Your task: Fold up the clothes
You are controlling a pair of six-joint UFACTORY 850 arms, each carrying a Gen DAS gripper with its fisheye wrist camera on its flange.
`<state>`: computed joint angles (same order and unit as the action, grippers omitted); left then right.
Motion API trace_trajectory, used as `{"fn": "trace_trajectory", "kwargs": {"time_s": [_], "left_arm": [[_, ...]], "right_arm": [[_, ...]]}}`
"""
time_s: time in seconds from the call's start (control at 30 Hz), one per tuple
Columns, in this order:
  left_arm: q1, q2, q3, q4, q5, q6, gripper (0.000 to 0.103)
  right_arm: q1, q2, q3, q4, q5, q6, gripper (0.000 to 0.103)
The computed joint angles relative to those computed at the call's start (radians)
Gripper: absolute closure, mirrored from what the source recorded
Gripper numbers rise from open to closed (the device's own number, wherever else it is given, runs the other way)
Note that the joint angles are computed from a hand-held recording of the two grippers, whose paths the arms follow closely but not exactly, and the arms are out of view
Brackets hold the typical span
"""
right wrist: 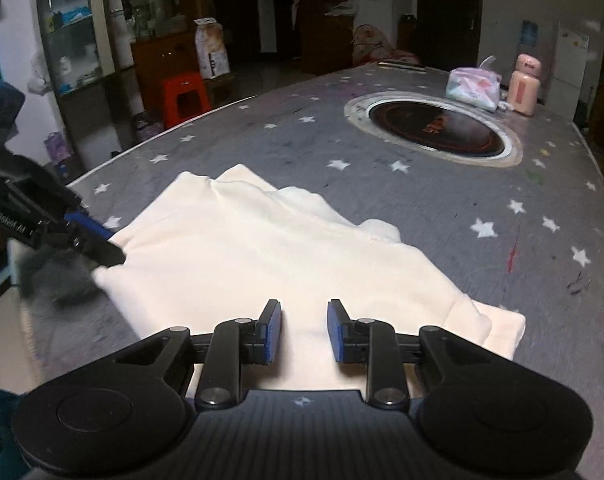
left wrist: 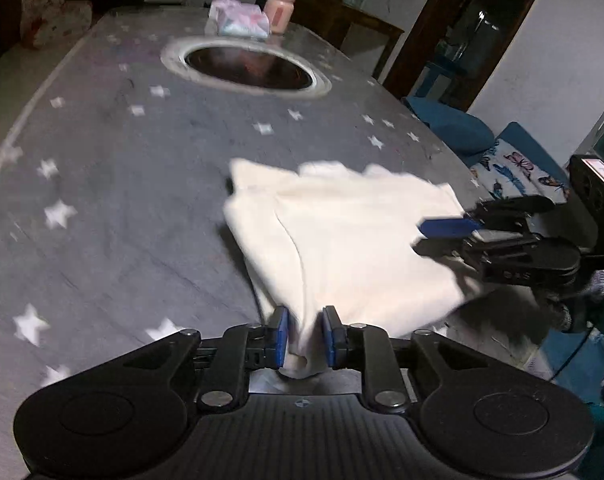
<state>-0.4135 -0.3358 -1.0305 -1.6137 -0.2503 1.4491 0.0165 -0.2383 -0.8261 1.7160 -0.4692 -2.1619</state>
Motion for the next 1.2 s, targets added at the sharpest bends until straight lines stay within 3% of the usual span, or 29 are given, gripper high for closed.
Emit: {"fn": "trace_trajectory", "kwargs": {"time_s": [0.13,0.27,0.43,0.5,0.57,0.87,1.03,1.2], "left_arm": [[-0.007,-0.003,-0.039,-0.081,0.016,0.111,0.082],[-0.015,-0.041,-0.104,-0.121,-0.003,0.190,0.083],[-0.035,-0.183,-0.254,0.154,-0.008,-0.058,0.084],[-0.039,-0.231,-0.304,0.261,0.001,-0.170,0.085],[-0.037,-0.258,-0.332,0.309,0.002,-0.226,0.086],[-0.034,-0.261,-0.339,0.151,-0.010,-0.081,0.085],[-0.033,-0.268,-0.348,0.198,-0.008,-0.138,0.085],[-0.038,-0.238,-0.323,0.012,-0.036,0.073,0.085]], "right_arm": [[-0.036,0.012,-0.002,0.005,-0.043,0.075,0.078],[-0.053,-0.002,-0.021,0.110,-0.014,0.053,0.078],[-0.063,-0.051,-0.060,0.182,0.024,0.057,0.079],[-0.065,-0.071,-0.071,0.197,0.039,0.069,0.087],[-0.066,-0.074,-0.075,0.193,0.044,0.080,0.089],[-0.032,-0.082,-0.113,0.177,0.032,0.088,0.088],[-0.005,-0.122,-0.149,0.169,0.074,0.092,0.089],[-0.017,-0.075,-0.112,0.226,0.073,0.023,0.088]]}}
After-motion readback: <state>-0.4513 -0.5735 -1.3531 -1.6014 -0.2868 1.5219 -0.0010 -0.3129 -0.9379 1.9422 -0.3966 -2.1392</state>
